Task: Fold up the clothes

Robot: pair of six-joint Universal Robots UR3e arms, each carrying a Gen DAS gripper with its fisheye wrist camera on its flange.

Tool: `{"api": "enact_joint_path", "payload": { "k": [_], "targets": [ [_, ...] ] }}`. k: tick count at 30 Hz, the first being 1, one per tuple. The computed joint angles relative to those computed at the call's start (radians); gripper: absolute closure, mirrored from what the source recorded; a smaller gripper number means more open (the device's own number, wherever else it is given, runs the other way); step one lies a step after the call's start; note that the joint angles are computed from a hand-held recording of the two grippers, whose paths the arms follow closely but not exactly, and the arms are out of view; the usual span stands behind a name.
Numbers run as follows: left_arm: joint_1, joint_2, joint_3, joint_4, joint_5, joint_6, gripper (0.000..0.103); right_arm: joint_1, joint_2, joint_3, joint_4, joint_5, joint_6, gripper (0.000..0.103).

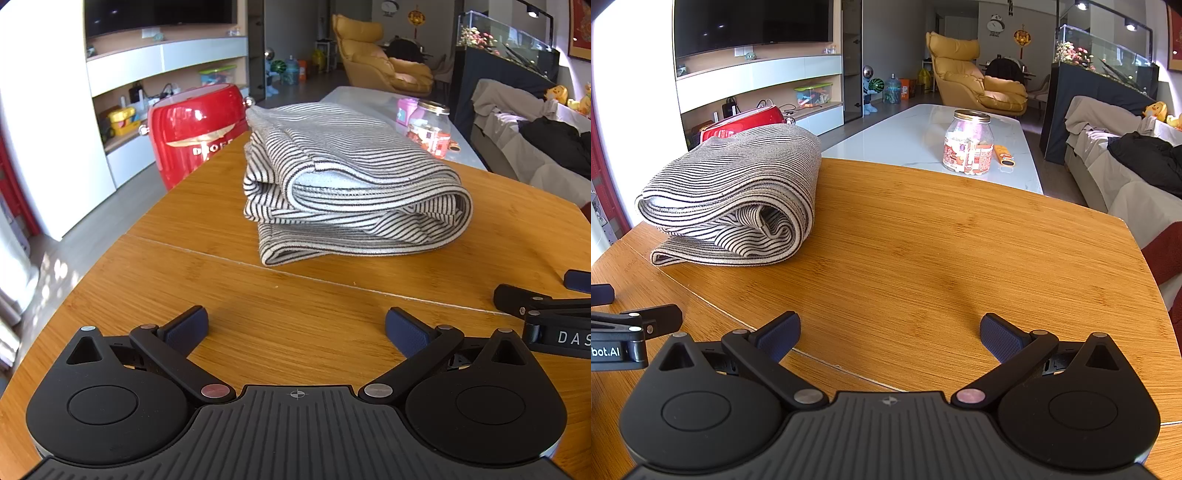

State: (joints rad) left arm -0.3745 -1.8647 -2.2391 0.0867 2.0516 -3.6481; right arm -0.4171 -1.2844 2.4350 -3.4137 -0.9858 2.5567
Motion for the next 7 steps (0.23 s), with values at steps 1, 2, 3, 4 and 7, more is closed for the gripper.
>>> {"api": "enact_joint_path", "payload": {
  "k": [1, 2, 3, 4, 7],
  "targets": [
    [-0.001, 0.000, 0.001, -0.001, 0.000, -0.001, 0.000, 0.000, 0.000, 0.000, 0.000, 0.000, 0.000, 0.000],
    [-0.001, -0.001, 0.002, -0.002, 0.001, -0.001, 0.000, 0.000, 0.000, 0.000, 0.000, 0.000, 0.000, 0.000],
    [-0.001, -0.001, 0.003, -0.002, 0.001, -0.001, 0.000, 0.000, 0.000, 0.000, 0.000, 0.000, 0.000, 0.000],
    [0.000, 0.000, 0.001, -0.001, -0.001, -0.001, 0.000, 0.000, -0.001, 0.000, 0.000, -0.001, 0.000, 0.000],
    [0.013, 0.012, -0.027, 0.034, -0.020, 0.002, 0.000, 0.003, -0.014, 0.019, -0.007, -0.002, 0.004, 0.000]
  ]
}}
